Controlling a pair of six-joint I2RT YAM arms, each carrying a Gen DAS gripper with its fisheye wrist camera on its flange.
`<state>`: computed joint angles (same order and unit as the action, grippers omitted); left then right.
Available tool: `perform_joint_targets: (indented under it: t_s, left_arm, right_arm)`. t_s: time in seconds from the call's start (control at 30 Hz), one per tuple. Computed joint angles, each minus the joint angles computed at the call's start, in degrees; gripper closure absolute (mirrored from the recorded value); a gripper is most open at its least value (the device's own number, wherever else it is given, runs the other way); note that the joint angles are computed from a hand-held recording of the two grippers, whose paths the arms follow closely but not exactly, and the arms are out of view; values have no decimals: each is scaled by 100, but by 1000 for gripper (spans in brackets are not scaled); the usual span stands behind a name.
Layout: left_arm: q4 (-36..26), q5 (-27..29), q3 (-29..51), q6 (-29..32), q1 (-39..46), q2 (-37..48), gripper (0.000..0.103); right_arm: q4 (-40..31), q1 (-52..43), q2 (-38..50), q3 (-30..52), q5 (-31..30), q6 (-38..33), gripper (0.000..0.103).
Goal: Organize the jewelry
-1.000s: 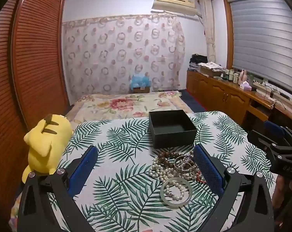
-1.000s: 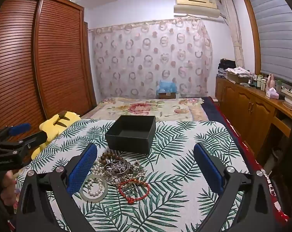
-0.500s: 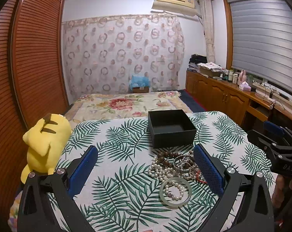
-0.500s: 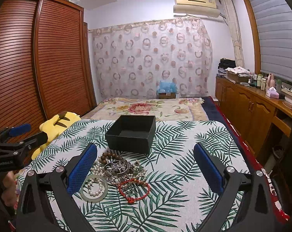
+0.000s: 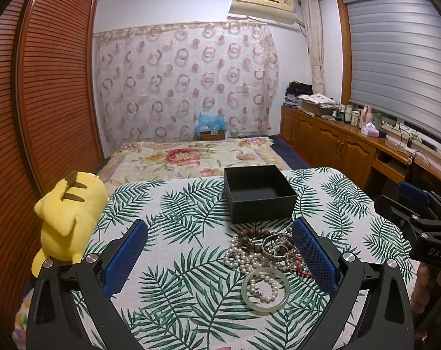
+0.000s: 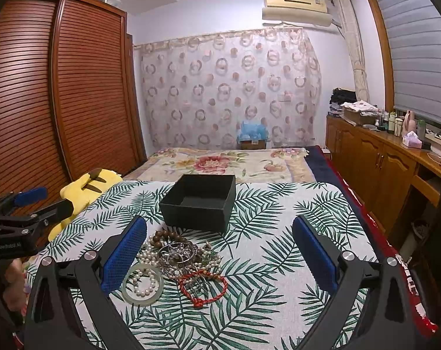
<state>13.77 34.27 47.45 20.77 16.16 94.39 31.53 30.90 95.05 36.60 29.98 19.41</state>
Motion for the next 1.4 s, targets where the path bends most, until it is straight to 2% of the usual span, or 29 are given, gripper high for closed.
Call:
perform_joint_targets:
  t_s: [1.27,1.4]
  left_arm:
    - [76,24,-103,43,-60,17,7]
    - [86,56,-96,108,-23,113,7]
  right_arm:
    - [-49,11,-100,-7,7,2,3]
    - [-273,67,-282,43,20,46,3]
